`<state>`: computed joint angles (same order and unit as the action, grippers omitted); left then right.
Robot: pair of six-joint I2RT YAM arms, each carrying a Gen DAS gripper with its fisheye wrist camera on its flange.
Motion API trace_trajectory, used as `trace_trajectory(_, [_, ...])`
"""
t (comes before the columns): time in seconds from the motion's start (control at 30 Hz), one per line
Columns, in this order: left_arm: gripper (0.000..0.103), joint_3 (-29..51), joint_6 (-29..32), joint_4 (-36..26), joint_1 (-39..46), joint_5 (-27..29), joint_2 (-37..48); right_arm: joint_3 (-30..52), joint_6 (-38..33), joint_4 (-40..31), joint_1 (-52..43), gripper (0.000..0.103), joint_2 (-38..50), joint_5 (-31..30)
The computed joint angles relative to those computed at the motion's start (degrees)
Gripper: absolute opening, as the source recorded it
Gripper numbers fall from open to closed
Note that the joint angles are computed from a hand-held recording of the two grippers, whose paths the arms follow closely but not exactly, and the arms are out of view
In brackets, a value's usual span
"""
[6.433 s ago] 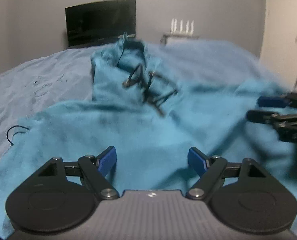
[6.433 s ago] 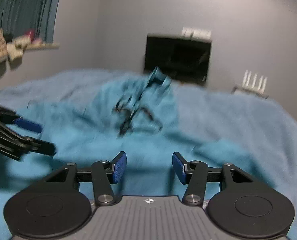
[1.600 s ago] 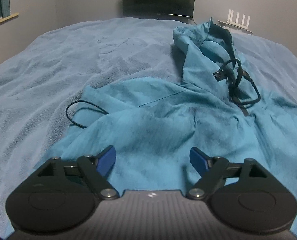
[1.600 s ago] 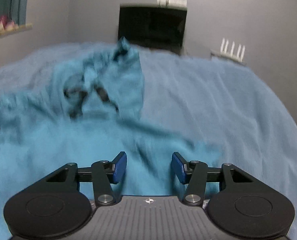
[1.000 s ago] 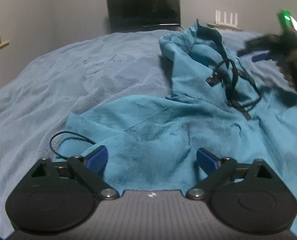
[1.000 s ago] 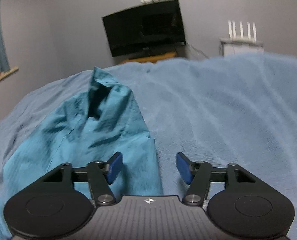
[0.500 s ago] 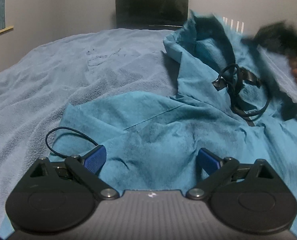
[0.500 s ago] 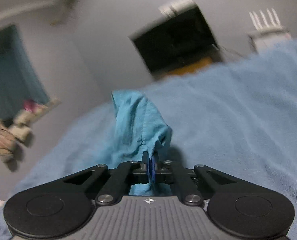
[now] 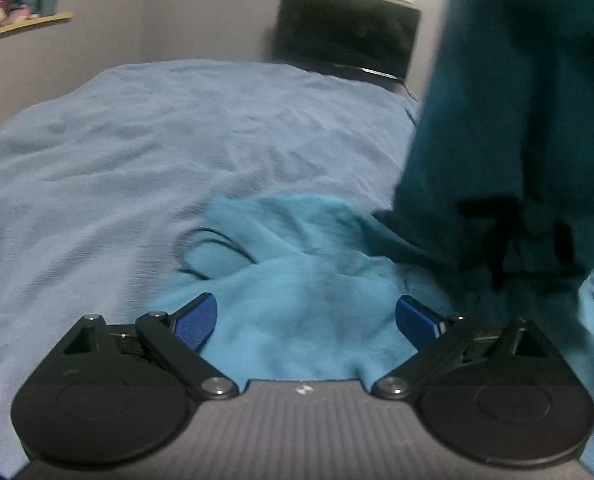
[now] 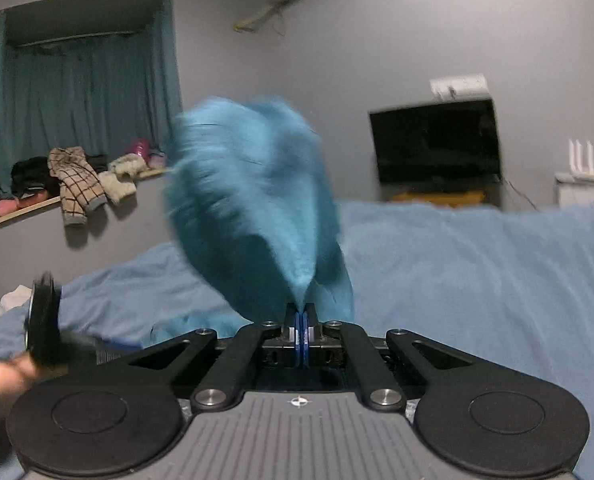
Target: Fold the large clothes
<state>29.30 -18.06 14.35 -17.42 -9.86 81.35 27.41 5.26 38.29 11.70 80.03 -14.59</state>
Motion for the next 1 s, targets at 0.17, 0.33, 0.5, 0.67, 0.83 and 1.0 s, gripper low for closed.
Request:
trace_trajectory(0.17, [0.097,-2.87,-2.22,-10.82,2.08,-1.13,-16.35,-16.18,4.79,-5.44,5.20,0.016,-14.45,9.71])
trace_trajectory(0.33, [0.097,-3.30,-3.18,-23.29,6.80,2.25,-32.55,-22.70,10.15,-20.52,13.94,0.031,-29.87,22.10])
trace_trajectory(0.5, [0.097,-2.11,-3.58,-34.35,-2.63,0.30,-44.39,-18.97,15.10,-41.32,30.53,0.040,-49.21,38.01])
trace_trajectory(0.67, [0.097,-1.24,-6.50,-33.35,-21.00,-8.20,-44.19,-10.51,19.25,-42.67,46.13,0.044,-39.54,54.89])
trace_trajectory(0.83, [0.083,-3.42,-4.24,-26.48,-28.29,-9.40,-37.41,-5.32,16.45,-32.28,47.64,0.044,-21.36,57.17])
trace_trajectory(1.0, [0.047,-5.69,-1.48,-24.02,-23.81,0.44,-28.84,-3.27,16.30,-26.64,42.75,0.039,-8.21,51.27])
